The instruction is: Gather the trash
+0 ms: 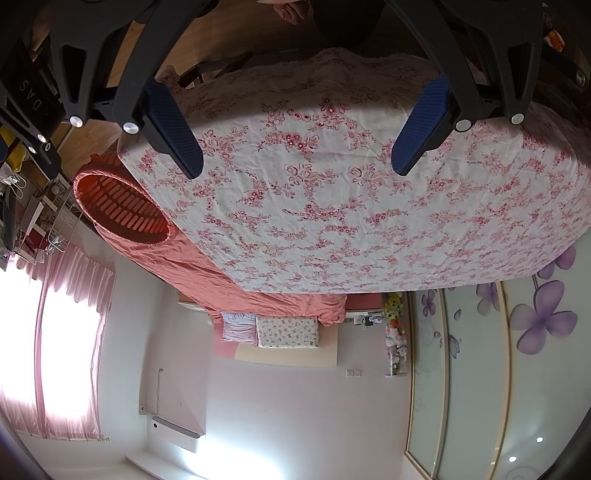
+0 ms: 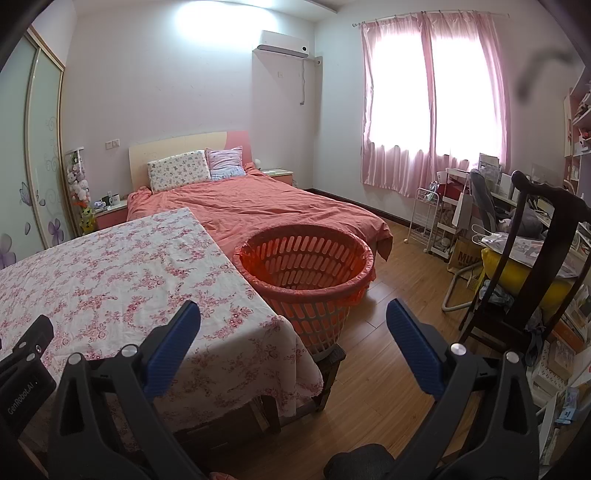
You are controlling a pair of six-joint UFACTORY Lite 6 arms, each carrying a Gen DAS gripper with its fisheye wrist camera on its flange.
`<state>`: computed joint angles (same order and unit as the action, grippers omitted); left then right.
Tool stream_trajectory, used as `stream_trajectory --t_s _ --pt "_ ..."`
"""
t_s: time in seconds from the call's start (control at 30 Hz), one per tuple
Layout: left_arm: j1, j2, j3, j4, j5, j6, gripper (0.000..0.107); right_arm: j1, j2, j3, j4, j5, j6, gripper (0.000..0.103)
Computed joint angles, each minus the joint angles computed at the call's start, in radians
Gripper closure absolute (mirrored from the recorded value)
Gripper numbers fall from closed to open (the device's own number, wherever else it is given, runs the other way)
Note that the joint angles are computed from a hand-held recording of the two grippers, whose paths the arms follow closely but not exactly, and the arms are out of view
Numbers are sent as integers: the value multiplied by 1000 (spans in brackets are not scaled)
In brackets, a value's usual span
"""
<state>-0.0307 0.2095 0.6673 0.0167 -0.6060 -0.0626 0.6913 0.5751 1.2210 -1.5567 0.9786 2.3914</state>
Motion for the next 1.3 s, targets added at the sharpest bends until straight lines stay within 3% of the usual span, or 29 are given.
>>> stream_trajectory --t_s 1.3 --pt "-6 10 -1 -12 -2 11 7 1 -10 -18 5 -8 8 5"
